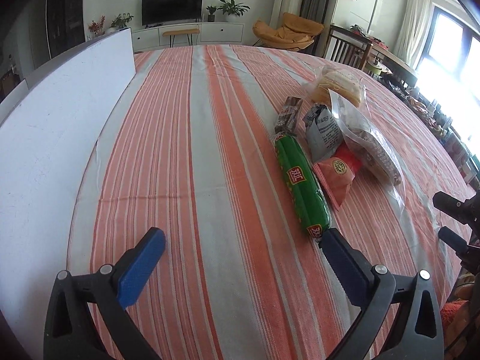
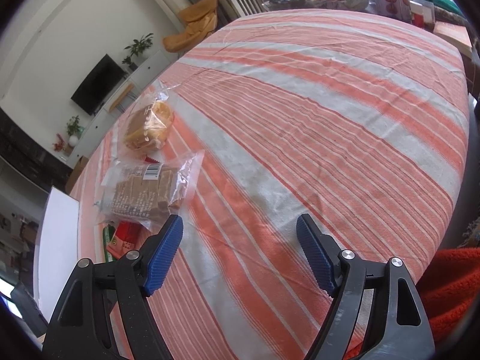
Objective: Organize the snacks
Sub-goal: 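Return both open grippers to the snacks on the bed, then close the left gripper around the green sausage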
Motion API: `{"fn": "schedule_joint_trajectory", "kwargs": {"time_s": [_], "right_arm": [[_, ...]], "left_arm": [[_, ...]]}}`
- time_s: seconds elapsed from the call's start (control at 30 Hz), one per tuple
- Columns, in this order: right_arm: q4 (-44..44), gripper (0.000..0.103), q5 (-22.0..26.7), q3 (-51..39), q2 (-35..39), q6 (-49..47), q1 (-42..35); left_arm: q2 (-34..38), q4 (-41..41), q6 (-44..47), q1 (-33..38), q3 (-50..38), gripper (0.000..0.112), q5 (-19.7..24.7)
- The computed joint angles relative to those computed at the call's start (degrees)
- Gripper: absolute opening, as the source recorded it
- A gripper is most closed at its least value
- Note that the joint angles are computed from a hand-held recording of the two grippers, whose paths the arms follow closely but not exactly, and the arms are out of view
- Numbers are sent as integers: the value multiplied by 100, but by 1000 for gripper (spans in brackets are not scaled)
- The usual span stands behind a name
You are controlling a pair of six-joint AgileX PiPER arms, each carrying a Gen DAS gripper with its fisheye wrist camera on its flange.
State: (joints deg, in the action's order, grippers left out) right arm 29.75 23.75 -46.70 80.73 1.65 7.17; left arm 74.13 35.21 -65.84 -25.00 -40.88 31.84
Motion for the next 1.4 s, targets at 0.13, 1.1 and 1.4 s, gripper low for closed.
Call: {"fn": "schedule_joint_trajectory", "kwargs": {"time_s": [0.13,1.1,1.4], "right_arm": [[-25,82,7,-3,4,-6,3],[874,83,59,85,-22,-800,-227],[656,83,0,60,0,-596,-166]], "left_arm": [[7,6,-1,-6,-10,103,11],[-41,-586,754,67,-108,103,215],[-302,-2938,3077,973,-551,92,387]]}}
